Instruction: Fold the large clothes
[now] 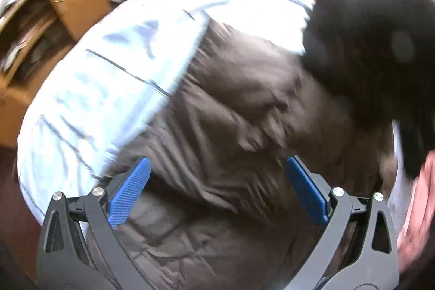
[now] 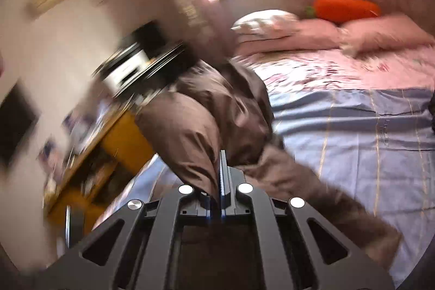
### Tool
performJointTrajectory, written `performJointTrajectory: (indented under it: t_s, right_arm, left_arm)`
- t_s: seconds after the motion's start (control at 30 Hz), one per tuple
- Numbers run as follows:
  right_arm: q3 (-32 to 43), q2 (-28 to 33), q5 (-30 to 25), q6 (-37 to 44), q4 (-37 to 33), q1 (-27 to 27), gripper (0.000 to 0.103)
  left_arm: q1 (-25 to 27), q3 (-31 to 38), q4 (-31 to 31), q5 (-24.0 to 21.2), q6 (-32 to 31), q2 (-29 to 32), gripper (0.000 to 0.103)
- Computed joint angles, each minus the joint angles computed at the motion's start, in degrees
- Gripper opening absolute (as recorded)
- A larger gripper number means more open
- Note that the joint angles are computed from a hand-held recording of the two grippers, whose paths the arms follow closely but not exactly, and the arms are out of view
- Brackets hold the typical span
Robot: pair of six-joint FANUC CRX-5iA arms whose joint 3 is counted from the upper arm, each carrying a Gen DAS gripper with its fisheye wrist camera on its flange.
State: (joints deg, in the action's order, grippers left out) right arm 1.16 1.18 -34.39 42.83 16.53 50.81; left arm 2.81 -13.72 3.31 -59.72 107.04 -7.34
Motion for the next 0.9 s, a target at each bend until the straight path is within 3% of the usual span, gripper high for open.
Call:
performJointTrajectory:
  t_s: [0.13, 0.23, 0.3, 0.37, 0.43, 0.67, 0.77, 0.83, 0.9]
  right_arm:
    - [-9.62, -8.18, -8.66, 0.94, -1.38, 9.75, 0.006]
    - [-14.20, -8.71, -15.36, -6.48, 0.15, 12.35, 0.007]
    - [-16.31, -7.84, -18.24, -12.12, 2.11, 12.38, 0.008]
    - [-15.59, -6.62, -20.22, -12.02, 1.32, 11.65, 0.009]
    - [-15.47, -6.47, -20.99, -11.74, 3.09, 12.37, 0.010]
    - [-19.80, -8.07, -20.39, -11.95, 18.12, 19.39, 0.018]
    - [-23.27, -9.82, -22.46, -11.09, 24.86, 23.20, 0.038]
    - [-24.55, -11.22, -23.95, -10.72, 27.16, 24.11, 0.101]
    - [-26.86, -14.31, -20.62, -10.92, 28.44, 23.89, 0.102]
  left_arm:
    - [2.77, -2.59, -2.65, 4.70, 5.59, -6.73, 0.101]
    - [3.73, -4.78, -2.69, 8.25, 6.59, -10.71, 0.101]
    - [3.85, -6.31, -0.29, 10.75, 3.27, -12.18, 0.101]
    - [2.42, -7.24, 2.63, 12.61, -2.88, -12.15, 0.101]
    - [-1.19, -6.33, 1.58, 12.71, -7.44, -10.80, 0.101]
    - [-10.53, -1.12, -4.00, 7.26, -10.94, -2.59, 0.101]
    - [-11.81, 0.07, -5.13, 5.25, -10.15, -0.30, 0.101]
    - [-11.46, 0.02, -4.37, 4.62, -9.77, 0.54, 0.101]
    - [-10.96, 0.03, -3.68, 3.75, -9.47, 0.82, 0.101]
